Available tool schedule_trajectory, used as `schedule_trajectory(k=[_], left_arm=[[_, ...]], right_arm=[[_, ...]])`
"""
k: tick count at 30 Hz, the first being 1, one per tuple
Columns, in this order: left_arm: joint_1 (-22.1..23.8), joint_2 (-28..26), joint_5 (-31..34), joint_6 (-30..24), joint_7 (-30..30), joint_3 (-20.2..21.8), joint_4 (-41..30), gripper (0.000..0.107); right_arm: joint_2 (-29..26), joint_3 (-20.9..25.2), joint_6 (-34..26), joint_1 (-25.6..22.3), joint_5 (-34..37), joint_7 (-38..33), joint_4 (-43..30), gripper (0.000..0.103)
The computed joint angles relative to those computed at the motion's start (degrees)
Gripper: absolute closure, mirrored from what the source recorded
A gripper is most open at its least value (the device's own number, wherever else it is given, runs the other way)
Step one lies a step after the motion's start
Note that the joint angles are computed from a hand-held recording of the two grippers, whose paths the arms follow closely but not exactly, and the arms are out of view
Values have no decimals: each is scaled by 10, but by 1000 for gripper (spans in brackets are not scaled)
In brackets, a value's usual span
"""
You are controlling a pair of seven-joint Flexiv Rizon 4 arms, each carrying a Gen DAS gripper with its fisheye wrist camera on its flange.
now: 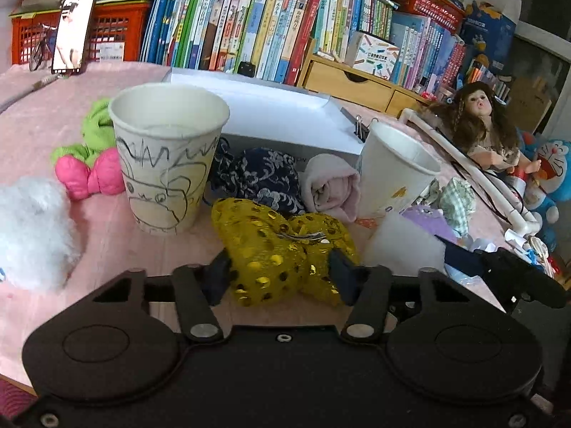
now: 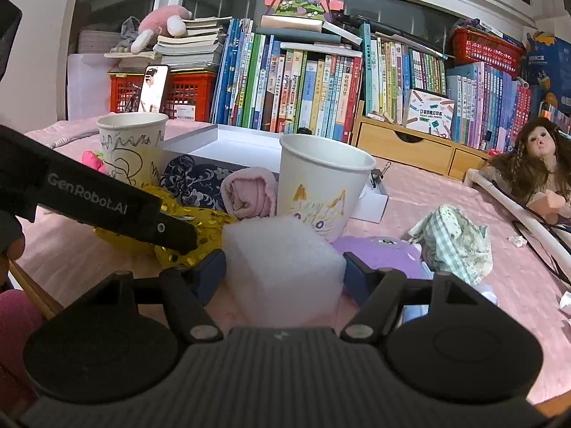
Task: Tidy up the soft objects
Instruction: 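Close the left gripper on the gold sequined bow and lift it, then carry the gold bow with the left gripper over the white tray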
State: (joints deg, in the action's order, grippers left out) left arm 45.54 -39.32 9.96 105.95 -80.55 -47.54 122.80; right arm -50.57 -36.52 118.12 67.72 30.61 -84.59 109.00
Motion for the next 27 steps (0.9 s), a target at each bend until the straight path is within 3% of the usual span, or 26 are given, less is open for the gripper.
schedule_trajectory(k=[5, 8, 12, 23, 27], left_arm=[[-10, 31, 8, 25, -7, 19, 9, 82], [9, 35, 20, 18, -15, 1, 11, 82], [17, 45, 27, 16, -14, -4, 16, 82], [81, 72, 51, 24, -8, -76, 34, 82], [81, 94, 42, 18, -11, -77, 24, 82]], right_arm=[[32, 48, 19, -36, -10, -1, 4, 32], [33, 30, 16, -19, 12, -14, 4, 32], [41, 30, 20, -16, 23, -28, 6, 33], [74, 45, 38, -20, 58, -81, 0, 33], [92, 46, 34, -24, 76, -104, -8, 33]])
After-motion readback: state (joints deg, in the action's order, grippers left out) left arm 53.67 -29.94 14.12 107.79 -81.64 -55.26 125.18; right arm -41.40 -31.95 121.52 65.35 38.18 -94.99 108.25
